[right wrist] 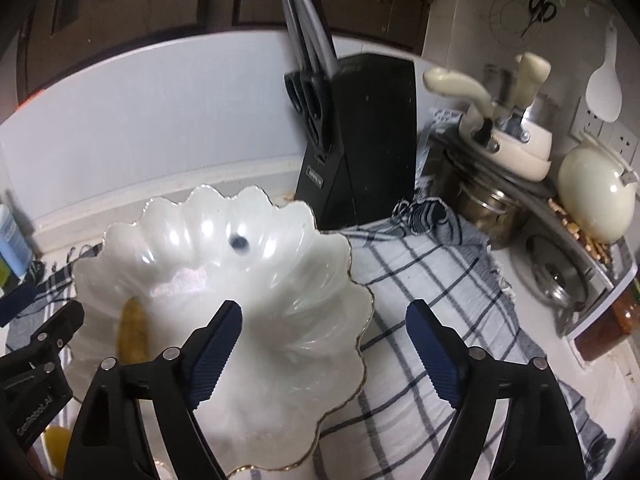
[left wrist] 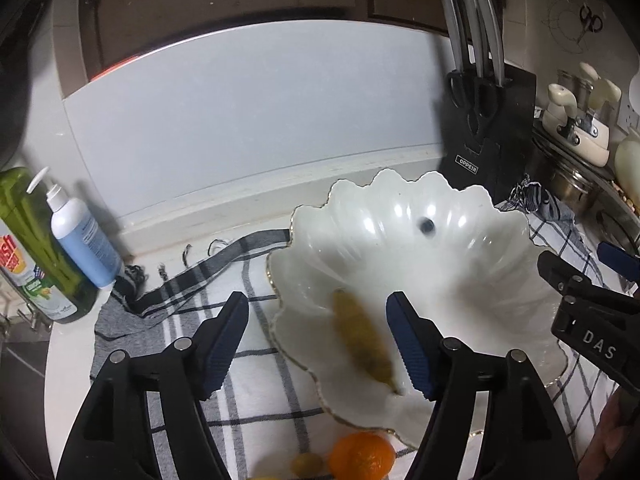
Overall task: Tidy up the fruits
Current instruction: 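Open both grippers to drop the banana and blueberry into the bowl, then withdraw both tools from the bowl toward the remaining fruits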
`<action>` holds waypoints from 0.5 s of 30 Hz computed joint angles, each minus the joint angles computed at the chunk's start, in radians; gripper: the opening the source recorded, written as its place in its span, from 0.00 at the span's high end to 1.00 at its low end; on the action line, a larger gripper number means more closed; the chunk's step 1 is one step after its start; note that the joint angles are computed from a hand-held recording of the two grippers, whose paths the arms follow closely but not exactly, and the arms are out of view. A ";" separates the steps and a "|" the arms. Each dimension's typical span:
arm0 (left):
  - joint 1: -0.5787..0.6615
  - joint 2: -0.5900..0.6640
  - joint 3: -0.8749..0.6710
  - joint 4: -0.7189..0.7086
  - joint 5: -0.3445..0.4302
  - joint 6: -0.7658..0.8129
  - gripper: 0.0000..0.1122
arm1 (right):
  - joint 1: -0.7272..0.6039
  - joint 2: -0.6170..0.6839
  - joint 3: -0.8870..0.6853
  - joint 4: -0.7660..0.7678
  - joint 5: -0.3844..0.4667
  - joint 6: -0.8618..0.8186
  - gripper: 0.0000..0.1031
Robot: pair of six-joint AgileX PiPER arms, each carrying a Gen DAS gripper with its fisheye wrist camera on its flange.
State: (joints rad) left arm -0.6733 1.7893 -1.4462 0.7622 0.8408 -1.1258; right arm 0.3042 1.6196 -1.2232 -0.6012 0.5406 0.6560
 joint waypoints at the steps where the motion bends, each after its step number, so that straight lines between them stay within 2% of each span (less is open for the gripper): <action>1: -0.001 -0.007 0.002 -0.005 0.005 0.000 0.32 | 0.002 -0.010 0.004 0.000 0.000 0.000 0.17; 6: -0.044 -0.049 0.013 0.032 0.084 -0.026 0.29 | 0.016 -0.069 0.025 0.007 0.007 -0.003 0.17; 15: -0.113 -0.134 0.066 0.094 0.171 -0.087 0.27 | 0.033 -0.167 0.074 0.065 0.026 -0.040 0.17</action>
State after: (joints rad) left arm -0.7859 1.6554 -1.3806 0.8561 1.0120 -1.2125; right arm 0.3377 1.4525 -1.1487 -0.5367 0.5670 0.6157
